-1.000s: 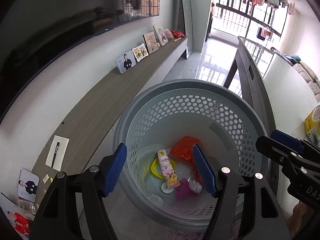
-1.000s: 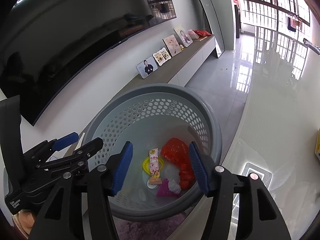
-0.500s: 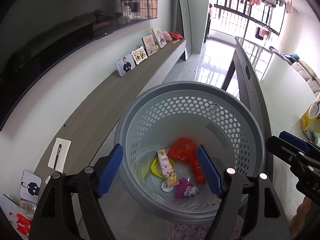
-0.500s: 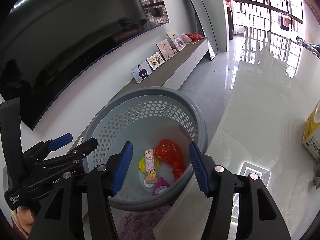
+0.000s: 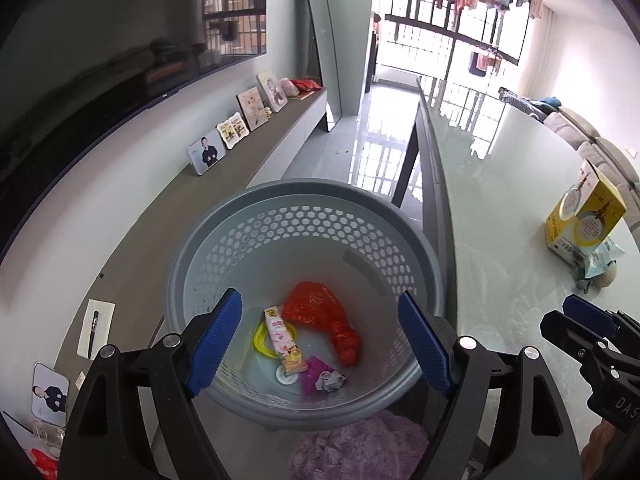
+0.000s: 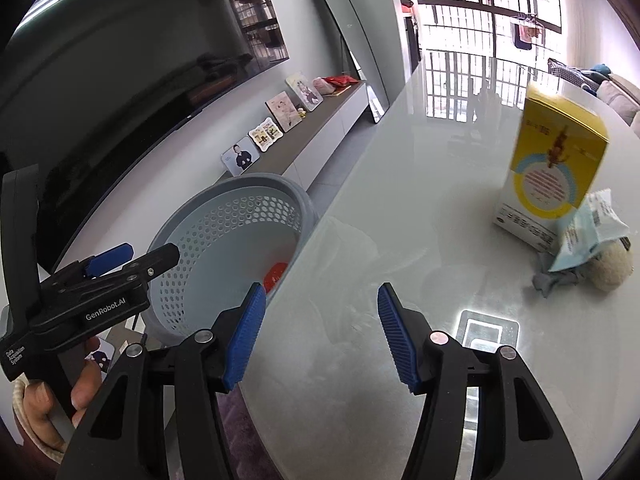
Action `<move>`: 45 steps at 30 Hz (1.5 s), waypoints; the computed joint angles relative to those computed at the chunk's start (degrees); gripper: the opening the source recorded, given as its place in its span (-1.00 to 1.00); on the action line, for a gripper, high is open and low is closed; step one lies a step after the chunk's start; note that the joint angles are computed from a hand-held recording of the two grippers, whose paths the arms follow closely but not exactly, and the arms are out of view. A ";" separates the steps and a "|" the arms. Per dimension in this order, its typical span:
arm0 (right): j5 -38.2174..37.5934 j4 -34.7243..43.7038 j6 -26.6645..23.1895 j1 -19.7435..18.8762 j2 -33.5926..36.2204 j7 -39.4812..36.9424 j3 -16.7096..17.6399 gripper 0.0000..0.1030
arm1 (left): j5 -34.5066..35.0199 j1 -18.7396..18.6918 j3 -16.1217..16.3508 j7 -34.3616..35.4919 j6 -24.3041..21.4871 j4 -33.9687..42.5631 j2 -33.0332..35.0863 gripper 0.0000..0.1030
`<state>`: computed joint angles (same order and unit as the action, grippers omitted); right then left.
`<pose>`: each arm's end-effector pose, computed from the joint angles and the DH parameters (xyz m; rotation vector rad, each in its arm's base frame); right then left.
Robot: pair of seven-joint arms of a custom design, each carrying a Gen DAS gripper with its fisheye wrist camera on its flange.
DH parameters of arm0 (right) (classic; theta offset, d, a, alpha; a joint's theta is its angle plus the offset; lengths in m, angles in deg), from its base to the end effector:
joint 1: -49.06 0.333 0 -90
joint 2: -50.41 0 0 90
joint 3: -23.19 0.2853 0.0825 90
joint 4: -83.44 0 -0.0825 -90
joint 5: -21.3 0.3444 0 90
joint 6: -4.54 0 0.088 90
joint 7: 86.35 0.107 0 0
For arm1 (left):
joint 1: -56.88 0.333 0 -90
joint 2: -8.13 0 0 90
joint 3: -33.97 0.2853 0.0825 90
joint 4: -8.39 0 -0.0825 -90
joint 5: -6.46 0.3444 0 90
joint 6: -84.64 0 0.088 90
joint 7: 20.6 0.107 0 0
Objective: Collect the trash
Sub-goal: 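Move both open tools back over the table toward the remaining items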
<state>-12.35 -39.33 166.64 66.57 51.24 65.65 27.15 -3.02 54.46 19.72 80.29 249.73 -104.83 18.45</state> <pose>0.5015 0.2274 0.4592 -1.5555 1.9178 -0.5085 0.5803 -0.1557 0.4577 -1.5404 2.1254 -0.8692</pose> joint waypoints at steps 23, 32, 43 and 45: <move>0.15 -27.47 1.68 -18.04 -29.52 9.40 10.88 0.09 | -5.02 -10.49 -2.53 4.09 -0.45 -4.48 -6.05 0.58; 6.87 -33.56 2.88 -22.03 -36.69 3.50 11.21 0.09 | 0.20 -13.44 -2.69 -1.50 -0.82 -3.25 -5.56 0.58; 14.91 -37.33 3.98 -25.73 -40.54 -4.08 11.32 0.09 | 5.05 -15.03 -3.91 -5.66 -2.05 0.69 -2.74 0.58; 16.11 -37.53 4.48 -26.94 -40.50 -5.07 11.87 0.09 | 5.82 -15.25 -4.08 -6.23 -2.19 1.28 -2.28 0.58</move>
<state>3.76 -76.86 171.11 39.62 10.75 60.58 39.02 2.81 39.21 15.64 74.06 247.54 -103.54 16.16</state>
